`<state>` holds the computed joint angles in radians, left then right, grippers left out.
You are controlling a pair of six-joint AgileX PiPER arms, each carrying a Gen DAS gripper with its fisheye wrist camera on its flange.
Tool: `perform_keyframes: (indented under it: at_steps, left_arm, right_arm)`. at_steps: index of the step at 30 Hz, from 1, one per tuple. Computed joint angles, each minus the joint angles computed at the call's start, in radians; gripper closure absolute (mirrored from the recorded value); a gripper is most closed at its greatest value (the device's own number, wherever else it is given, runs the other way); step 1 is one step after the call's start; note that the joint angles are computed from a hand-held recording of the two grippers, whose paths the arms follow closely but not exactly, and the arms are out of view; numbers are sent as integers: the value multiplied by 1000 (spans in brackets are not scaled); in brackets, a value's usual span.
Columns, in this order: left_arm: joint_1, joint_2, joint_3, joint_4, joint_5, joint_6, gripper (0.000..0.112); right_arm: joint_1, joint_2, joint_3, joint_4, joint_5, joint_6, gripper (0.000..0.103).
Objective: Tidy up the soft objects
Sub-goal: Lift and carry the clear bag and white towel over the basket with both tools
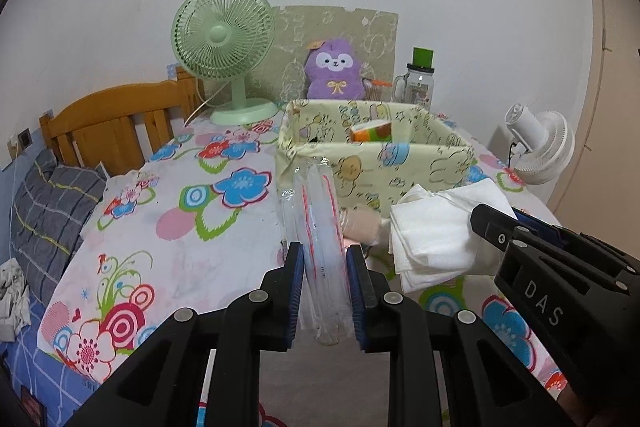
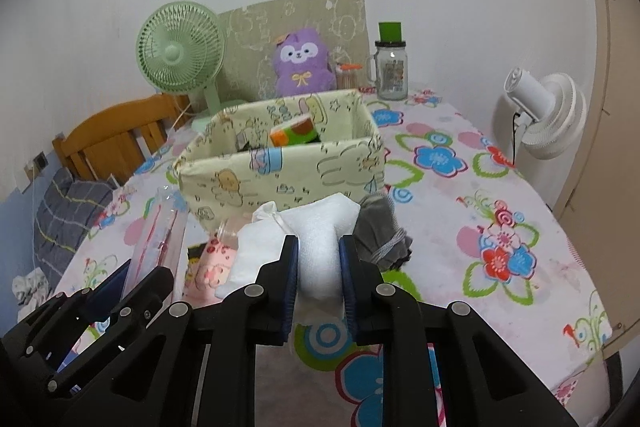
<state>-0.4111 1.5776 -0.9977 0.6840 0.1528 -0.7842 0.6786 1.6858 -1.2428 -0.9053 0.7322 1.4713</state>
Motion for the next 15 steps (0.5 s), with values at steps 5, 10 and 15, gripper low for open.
perform_keyframes:
  at_steps: [5,10,15]
  left_arm:
    - [-11,-13,-28,-120,22,116,92]
    - [-20,-28,-64,-212,48,212,92]
    - [-27,-40,-103,-294,78,298,92]
  right_arm:
    - [-1,-21,-16,12,20,-27,80]
    - [-2,-39,-39,18,37,-49,80]
    - [0,-58,-64,18,61,-67,80]
